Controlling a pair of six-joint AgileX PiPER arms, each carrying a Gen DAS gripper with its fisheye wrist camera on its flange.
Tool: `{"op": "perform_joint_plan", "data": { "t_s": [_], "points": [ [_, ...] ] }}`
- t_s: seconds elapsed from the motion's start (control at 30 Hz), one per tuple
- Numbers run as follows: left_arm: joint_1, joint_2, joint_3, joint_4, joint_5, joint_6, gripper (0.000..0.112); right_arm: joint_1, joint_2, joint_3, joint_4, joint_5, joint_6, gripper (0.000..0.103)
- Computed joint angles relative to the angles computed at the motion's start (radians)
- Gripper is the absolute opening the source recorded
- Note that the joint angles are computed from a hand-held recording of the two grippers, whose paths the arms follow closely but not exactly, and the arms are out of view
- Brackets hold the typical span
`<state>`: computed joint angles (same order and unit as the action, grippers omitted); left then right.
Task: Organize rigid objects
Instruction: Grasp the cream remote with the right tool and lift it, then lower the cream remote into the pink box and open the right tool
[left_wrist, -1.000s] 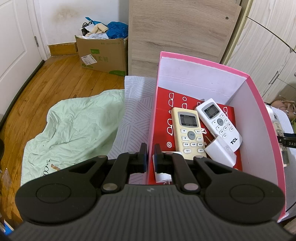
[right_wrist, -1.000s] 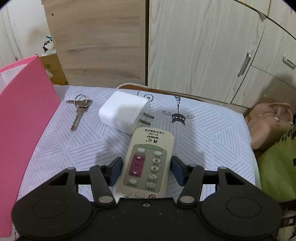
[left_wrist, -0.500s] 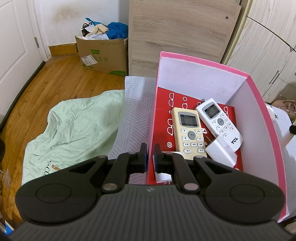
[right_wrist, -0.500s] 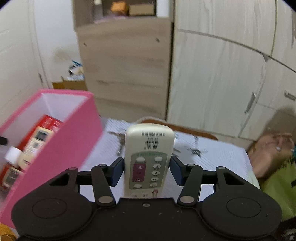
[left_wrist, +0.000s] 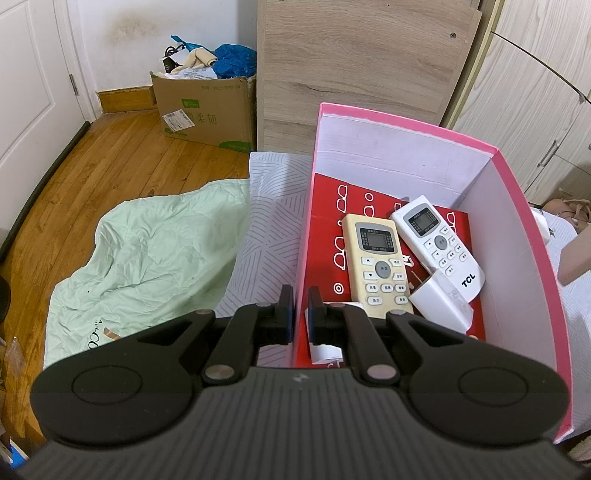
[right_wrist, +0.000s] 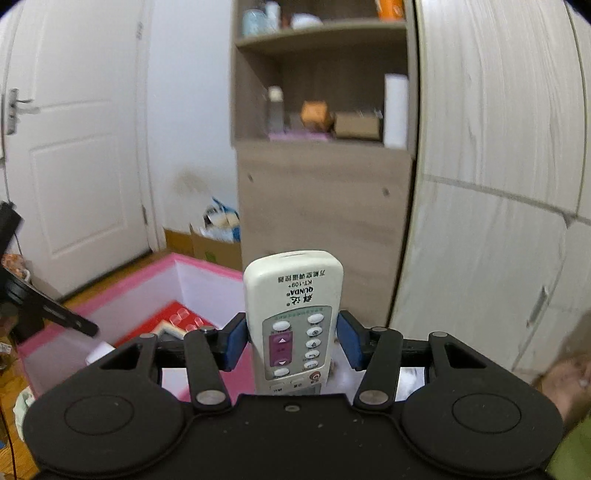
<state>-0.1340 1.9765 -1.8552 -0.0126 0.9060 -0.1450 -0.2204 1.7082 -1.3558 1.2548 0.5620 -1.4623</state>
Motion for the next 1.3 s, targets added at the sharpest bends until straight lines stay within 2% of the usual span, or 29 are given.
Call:
{"op": "perform_joint_plan", "data": {
  "t_s": [0.17,0.23,0.3,0.5,0.57,0.63,0.73,0.87,0.97,1.03,1.07,1.17,1.23,1.3],
  "points": [
    [0.0,0.0,0.0,0.002,0.0,0.0,0.006,-0.004,-0.043,0.034,0.166,0.107,-0.142,0.057],
    [0.001,-0.001,0.002,0.0,0.0,0.0,0.006,0.009,-0.047,0.023,0.168,0.147,-0.145,0.057],
    [0.004,-0.003,0.003,-0.006,0.001,0.001,0.006,0.045,-0.028,-0.028,0.11,0.166,-0.074,0.057],
    [0.017,-0.003,0.0,-0.027,0.008,0.025,0.006,0.188,0.082,-0.22,-0.09,0.15,0.073,0.057],
    [0.016,0.0,-0.005,-0.022,0.012,0.023,0.006,0.209,0.153,-0.318,-0.143,0.2,0.105,0.057],
    [0.008,0.003,-0.01,-0.008,0.014,0.019,0.006,0.224,0.195,-0.363,-0.158,0.21,0.11,0.057],
    [0.006,0.01,-0.02,-0.009,0.017,0.021,0.006,0.245,0.226,-0.398,-0.235,0.185,0.174,0.057],
    [0.027,0.01,-0.014,-0.057,0.014,0.051,0.006,0.262,0.237,-0.399,-0.326,0.106,0.178,0.057],
    [0.038,0.008,-0.007,-0.08,0.008,0.068,0.006,0.307,0.212,-0.34,-0.462,-0.04,0.109,0.057],
    [0.035,0.009,-0.009,-0.073,0.009,0.066,0.006,0.351,0.205,-0.297,-0.619,-0.152,0.089,0.057],
    [0.033,0.009,-0.008,-0.067,0.007,0.064,0.006,0.363,0.216,-0.305,-0.699,-0.156,0.121,0.057],
    [0.032,0.009,-0.005,-0.066,0.004,0.062,0.006,0.378,0.275,-0.376,-0.854,-0.1,0.258,0.057],
    [0.038,0.008,-0.004,-0.081,0.004,0.068,0.006,0.387,0.295,-0.371,-0.873,-0.133,0.257,0.057],
    [0.041,0.008,-0.005,-0.086,0.006,0.07,0.006,0.4,0.326,-0.412,-0.944,-0.123,0.316,0.057]
  ]
}}
